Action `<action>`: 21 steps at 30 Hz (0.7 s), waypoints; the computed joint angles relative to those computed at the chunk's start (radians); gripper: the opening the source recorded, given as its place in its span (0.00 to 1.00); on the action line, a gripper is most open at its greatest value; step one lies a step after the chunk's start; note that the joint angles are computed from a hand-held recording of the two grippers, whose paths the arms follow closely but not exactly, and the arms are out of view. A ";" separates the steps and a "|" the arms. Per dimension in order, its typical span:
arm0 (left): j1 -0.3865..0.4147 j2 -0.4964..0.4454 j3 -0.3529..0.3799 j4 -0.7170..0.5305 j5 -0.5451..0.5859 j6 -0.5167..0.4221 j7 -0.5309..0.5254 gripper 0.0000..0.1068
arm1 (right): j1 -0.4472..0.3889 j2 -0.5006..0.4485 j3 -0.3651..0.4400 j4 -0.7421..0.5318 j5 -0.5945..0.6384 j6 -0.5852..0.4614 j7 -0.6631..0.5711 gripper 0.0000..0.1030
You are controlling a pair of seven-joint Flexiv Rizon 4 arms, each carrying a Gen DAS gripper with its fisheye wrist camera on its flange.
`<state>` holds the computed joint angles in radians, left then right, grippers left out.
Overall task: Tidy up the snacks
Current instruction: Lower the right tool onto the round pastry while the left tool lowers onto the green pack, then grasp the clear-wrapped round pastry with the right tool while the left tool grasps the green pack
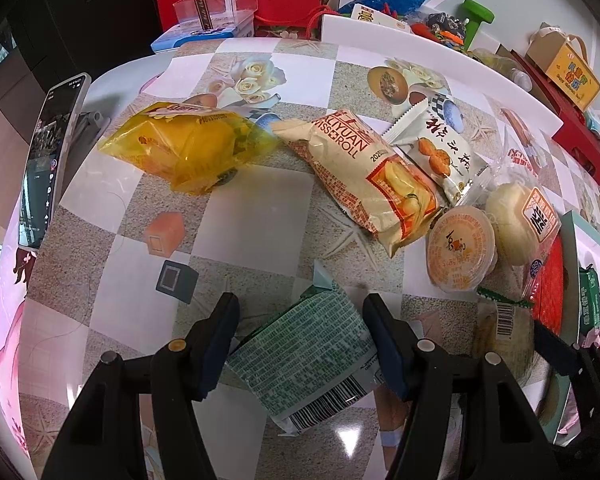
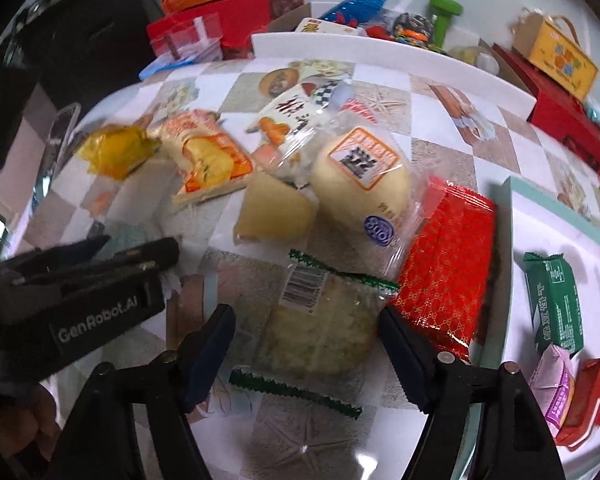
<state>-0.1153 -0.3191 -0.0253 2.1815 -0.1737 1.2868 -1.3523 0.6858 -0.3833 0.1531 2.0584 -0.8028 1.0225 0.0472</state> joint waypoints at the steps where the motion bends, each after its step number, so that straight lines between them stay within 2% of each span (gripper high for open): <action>1: -0.003 -0.001 0.003 -0.001 0.005 0.000 -0.003 0.62 | 0.002 -0.002 0.003 -0.004 0.006 -0.017 -0.010 0.68; 4: -0.007 -0.003 0.006 -0.002 0.013 0.003 -0.011 0.62 | 0.012 0.001 0.007 -0.011 0.009 -0.074 -0.022 0.57; 7: -0.013 -0.004 0.010 -0.003 0.023 0.007 -0.023 0.62 | 0.004 0.010 0.008 0.001 0.010 -0.067 -0.001 0.53; 10: -0.006 -0.001 0.000 0.004 0.015 0.015 -0.016 0.61 | -0.001 0.015 0.011 0.005 0.007 -0.063 0.007 0.52; 20: 0.035 0.046 -0.060 0.051 -0.112 0.044 0.073 0.55 | -0.018 0.075 0.014 0.044 -0.056 -0.045 0.078 0.52; 21: 0.046 0.058 -0.078 0.063 -0.145 0.055 0.097 0.52 | -0.020 0.084 0.014 0.047 -0.068 -0.045 0.087 0.52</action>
